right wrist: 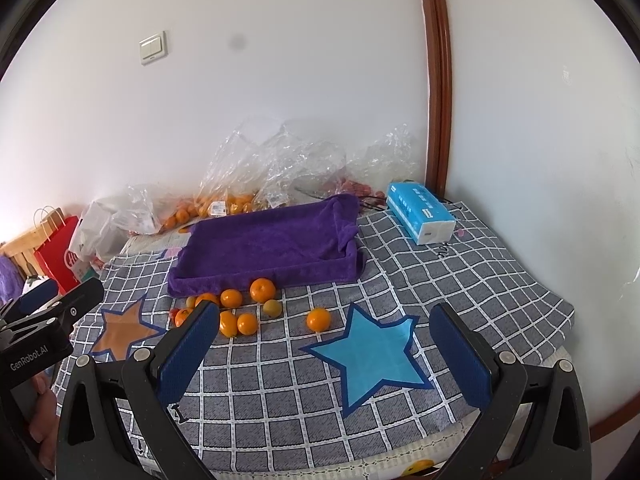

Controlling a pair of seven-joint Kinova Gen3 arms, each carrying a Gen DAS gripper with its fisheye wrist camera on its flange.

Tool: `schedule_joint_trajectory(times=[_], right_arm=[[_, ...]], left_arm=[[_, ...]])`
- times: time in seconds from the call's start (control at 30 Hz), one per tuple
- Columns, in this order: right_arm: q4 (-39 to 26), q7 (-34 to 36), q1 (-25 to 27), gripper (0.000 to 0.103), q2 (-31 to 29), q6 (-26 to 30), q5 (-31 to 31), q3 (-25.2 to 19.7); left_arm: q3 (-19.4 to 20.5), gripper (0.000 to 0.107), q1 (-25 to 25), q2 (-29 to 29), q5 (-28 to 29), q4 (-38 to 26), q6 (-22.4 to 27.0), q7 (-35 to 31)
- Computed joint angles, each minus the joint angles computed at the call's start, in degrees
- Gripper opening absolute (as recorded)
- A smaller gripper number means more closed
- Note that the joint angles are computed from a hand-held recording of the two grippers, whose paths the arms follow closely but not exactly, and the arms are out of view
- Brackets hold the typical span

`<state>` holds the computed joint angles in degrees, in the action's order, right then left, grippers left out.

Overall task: Organize fruits
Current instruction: 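Grasp the small red fruit with the left tool while the right tool grasps an orange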

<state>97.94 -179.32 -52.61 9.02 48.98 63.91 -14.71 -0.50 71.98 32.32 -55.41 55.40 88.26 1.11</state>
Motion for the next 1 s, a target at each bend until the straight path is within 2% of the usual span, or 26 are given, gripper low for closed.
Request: schedule_joint_trajectory(times=[0.37,0.5,0.57,0.63,0.7,0.77,0.83,0.9,0.93,1.0], right_arm=[[-1.1,0.2,-0.2,0.103,3.9,-2.1,1.4,2.4],[-2.2,0.3,-0.3,0.102,7.1,-2.3,2.2,4.1],[-2.8,1.9,1.2,0.098,8.0,-5.4,-0.4,4.8],[-2.4,1.7,2.3,0.092,8.7,-10.0,-2.7,6.5],[-2.8,5.2,4.2,0.092,9.9,-13.3,-5.7,6.5],[-3.8,7.7,4.5,0.086,12.0,-14.7,-8.0,7.4],[-4.3,9.7,4.7,0.083,13.7,-16.3,-9.7,8.3],[-5.0,10.1,4.1,0.078,15.6,-17.5,-10.4,9.8],[-5.4,10.7,3.8,0.072,16.4,-18.5,-11.2,10.7],[-6.9,14.5,5.4,0.066,18.2,-19.7,-14.5,9.8]], left_arm=[[0.2,0.102,-3.7,0.0,2.9,3.3,-2.1,0.7],[0.7,0.102,-5.8,-1.6,3.3,8.4,-5.7,3.2],[1.1,0.102,-7.3,-1.8,4.2,10.0,-6.6,3.9],[1.8,0.102,-9.4,-2.8,5.7,13.0,-9.6,5.3],[2.4,0.099,-11.4,-3.9,6.9,16.2,-13.1,7.0],[2.9,0.099,-13.3,-4.5,8.3,18.9,-15.8,8.2],[3.1,0.094,-14.5,-4.8,8.9,21.1,-17.8,9.0],[3.3,0.091,-15.3,-4.7,9.3,22.3,-18.2,9.3],[3.4,0.091,-15.8,-4.9,9.6,23.3,-19.0,9.6],[3.6,0.091,-16.8,-5.4,10.2,25.2,-20.7,10.1]])
